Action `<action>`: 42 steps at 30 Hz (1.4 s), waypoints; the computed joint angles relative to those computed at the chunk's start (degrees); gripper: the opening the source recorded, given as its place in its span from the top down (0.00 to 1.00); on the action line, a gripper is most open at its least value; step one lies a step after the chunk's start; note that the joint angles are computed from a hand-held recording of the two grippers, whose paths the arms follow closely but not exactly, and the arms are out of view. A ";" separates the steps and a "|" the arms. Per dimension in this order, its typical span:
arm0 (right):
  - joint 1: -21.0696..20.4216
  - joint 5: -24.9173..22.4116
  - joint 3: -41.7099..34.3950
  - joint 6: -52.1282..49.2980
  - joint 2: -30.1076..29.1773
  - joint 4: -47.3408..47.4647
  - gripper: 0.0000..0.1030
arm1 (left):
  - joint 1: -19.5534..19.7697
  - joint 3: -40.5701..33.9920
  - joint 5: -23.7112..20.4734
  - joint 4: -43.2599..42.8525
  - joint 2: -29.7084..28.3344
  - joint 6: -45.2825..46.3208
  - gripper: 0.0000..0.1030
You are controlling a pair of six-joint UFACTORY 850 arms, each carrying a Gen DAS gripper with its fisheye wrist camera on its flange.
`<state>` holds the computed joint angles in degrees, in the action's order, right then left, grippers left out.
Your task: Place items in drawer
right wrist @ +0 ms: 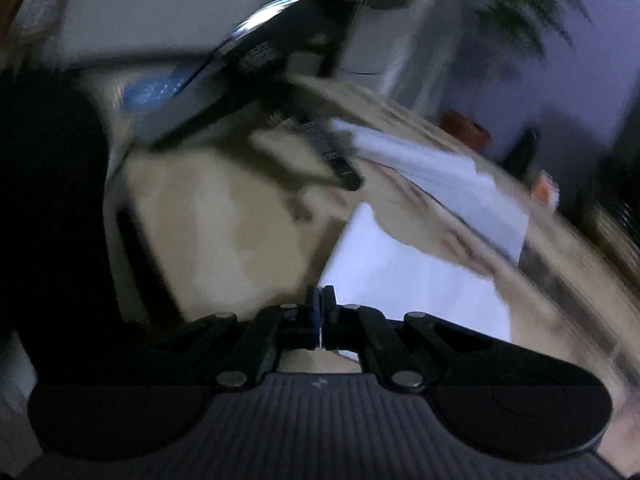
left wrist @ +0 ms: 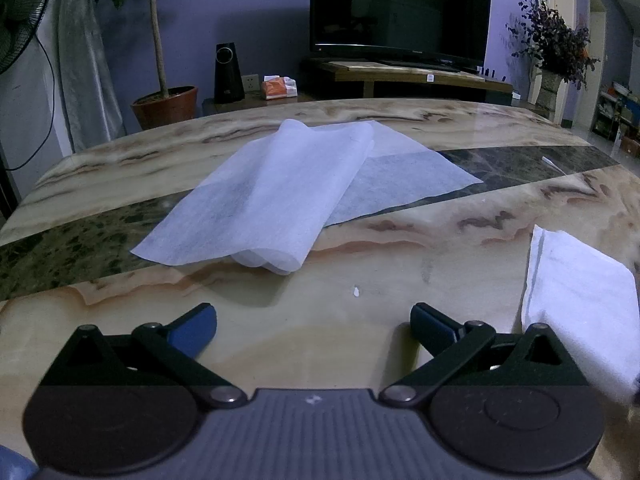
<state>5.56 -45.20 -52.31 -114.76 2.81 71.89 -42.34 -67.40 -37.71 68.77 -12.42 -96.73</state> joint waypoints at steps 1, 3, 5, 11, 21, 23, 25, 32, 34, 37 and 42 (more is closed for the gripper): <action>-1.42 -2.75 -1.17 4.73 -1.09 1.43 0.98 | 0.00 0.00 0.00 0.00 0.00 0.00 0.00; -5.05 -8.21 -3.09 14.25 -3.49 6.78 0.97 | 0.00 0.00 0.00 0.00 0.00 0.00 0.00; -7.79 -10.38 -4.44 23.24 -5.56 10.50 0.94 | 0.00 0.00 0.00 0.00 0.00 0.00 0.00; -9.91 -1.17 -5.36 36.08 -8.48 10.62 0.95 | 0.00 0.00 0.00 0.00 0.00 0.00 0.00; -8.30 9.11 -5.43 25.87 -7.57 14.15 0.96 | 0.00 0.00 0.00 0.00 0.00 0.00 0.00; -6.72 11.53 -5.60 18.69 -6.67 14.71 0.96 | 0.00 0.00 0.00 0.00 0.00 0.00 0.00; -4.90 16.34 -5.63 11.70 -6.38 16.86 0.96 | 0.00 0.00 0.00 0.00 0.00 0.00 0.00; -4.98 20.67 -8.67 12.15 -11.27 15.88 0.96 | 0.00 0.00 0.00 0.00 0.00 0.00 0.00; -4.61 22.10 -8.29 9.54 -10.82 16.13 0.96 | 0.00 0.00 0.00 0.00 0.00 0.00 0.00; -3.09 25.73 -6.99 0.53 -9.91 21.12 0.95 | 0.00 0.00 0.00 0.00 0.00 0.00 0.00; -1.83 29.01 -5.87 -11.92 -9.20 29.29 0.82 | 0.00 0.00 0.00 0.00 0.00 0.00 0.00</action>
<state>3.73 -16.19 -58.18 -126.68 -6.38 101.18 -42.34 -67.40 -37.71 68.77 -12.42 -96.73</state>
